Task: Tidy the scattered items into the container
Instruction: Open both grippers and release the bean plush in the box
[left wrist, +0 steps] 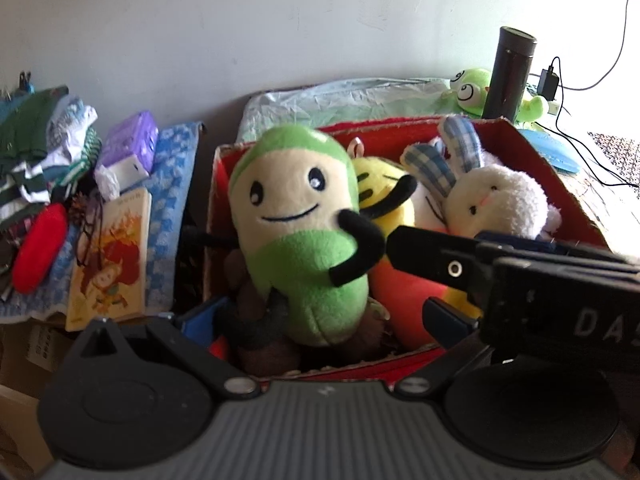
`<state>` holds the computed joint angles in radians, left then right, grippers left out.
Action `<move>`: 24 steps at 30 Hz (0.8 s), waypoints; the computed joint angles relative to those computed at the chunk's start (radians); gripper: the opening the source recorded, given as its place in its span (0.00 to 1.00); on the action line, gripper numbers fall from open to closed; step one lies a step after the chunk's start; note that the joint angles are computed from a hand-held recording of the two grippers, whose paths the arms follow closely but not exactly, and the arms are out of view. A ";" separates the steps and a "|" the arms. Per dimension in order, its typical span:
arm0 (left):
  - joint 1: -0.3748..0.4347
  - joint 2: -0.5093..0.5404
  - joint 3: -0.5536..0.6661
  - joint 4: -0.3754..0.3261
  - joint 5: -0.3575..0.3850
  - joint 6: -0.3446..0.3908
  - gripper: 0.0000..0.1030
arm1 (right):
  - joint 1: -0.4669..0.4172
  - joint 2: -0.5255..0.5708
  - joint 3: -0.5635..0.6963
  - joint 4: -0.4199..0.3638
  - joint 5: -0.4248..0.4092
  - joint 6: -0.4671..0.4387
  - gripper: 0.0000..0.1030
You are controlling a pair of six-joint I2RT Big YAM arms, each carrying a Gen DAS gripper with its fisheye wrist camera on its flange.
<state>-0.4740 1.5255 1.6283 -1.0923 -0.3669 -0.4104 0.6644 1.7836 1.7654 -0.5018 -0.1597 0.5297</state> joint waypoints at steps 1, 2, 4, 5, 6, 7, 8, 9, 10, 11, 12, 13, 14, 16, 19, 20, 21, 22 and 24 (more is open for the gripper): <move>-0.003 -0.002 0.002 -0.006 -0.004 -0.001 0.99 | 0.006 -0.008 -0.002 -0.001 0.031 -0.027 0.78; -0.005 -0.002 0.006 -0.016 -0.007 -0.006 0.99 | 0.012 -0.016 -0.008 0.001 0.056 -0.041 0.78; -0.007 0.000 0.013 -0.041 -0.006 -0.023 1.00 | 0.017 -0.029 -0.019 0.003 0.093 -0.041 0.78; -0.006 -0.003 0.013 -0.046 -0.004 -0.036 1.00 | 0.019 -0.034 -0.020 -0.004 0.108 -0.037 0.78; -0.004 -0.007 0.012 -0.052 0.000 -0.050 1.00 | 0.021 -0.035 -0.016 -0.020 0.126 -0.037 0.78; -0.002 -0.010 0.011 -0.059 0.009 -0.061 1.00 | 0.023 -0.033 -0.010 -0.041 0.150 -0.040 0.78; 0.000 -0.013 0.010 -0.062 0.017 -0.071 1.00 | 0.026 -0.035 -0.011 -0.053 0.172 -0.042 0.77; 0.000 -0.017 0.005 -0.061 0.020 -0.078 1.00 | 0.028 -0.037 -0.012 -0.062 0.188 -0.039 0.77; -0.003 -0.021 0.001 -0.061 0.016 -0.079 1.00 | 0.029 -0.036 -0.009 -0.075 0.201 -0.032 0.77; -0.008 -0.023 -0.003 -0.061 0.011 -0.082 1.00 | 0.029 -0.037 -0.010 -0.085 0.210 -0.026 0.77; -0.012 -0.025 -0.005 -0.062 0.008 -0.084 1.00 | 0.030 -0.040 -0.013 -0.091 0.219 -0.022 0.77; -0.014 -0.025 -0.006 -0.064 0.009 -0.086 1.00 | 0.031 -0.045 -0.021 -0.092 0.231 -0.018 0.77; -0.015 -0.026 -0.009 -0.062 0.008 -0.088 1.00 | 0.032 -0.050 -0.029 -0.092 0.244 -0.017 0.77; -0.017 -0.027 -0.011 -0.059 0.005 -0.091 1.00 | 0.036 -0.060 -0.042 -0.096 0.274 -0.015 0.77; -0.017 -0.029 -0.016 -0.051 0.006 -0.096 1.00 | 0.038 -0.068 -0.055 -0.104 0.308 0.008 0.77; -0.019 -0.030 -0.018 -0.048 0.004 -0.097 1.00 | 0.036 -0.068 -0.056 -0.110 0.313 0.020 0.77; -0.021 -0.031 -0.021 -0.045 0.000 -0.096 1.00 | 0.035 -0.069 -0.060 -0.110 0.316 0.030 0.73; -0.024 -0.031 -0.022 -0.043 -0.003 -0.095 1.00 | 0.033 -0.073 -0.069 -0.101 0.321 0.032 0.73; -0.026 -0.032 -0.026 -0.038 -0.006 -0.092 1.00 | 0.031 -0.075 -0.072 -0.099 0.321 0.037 0.73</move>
<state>-0.5005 1.4937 1.6027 -1.1300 -0.3727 -0.5019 0.6954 1.7088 1.6939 -0.6003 0.1617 0.5664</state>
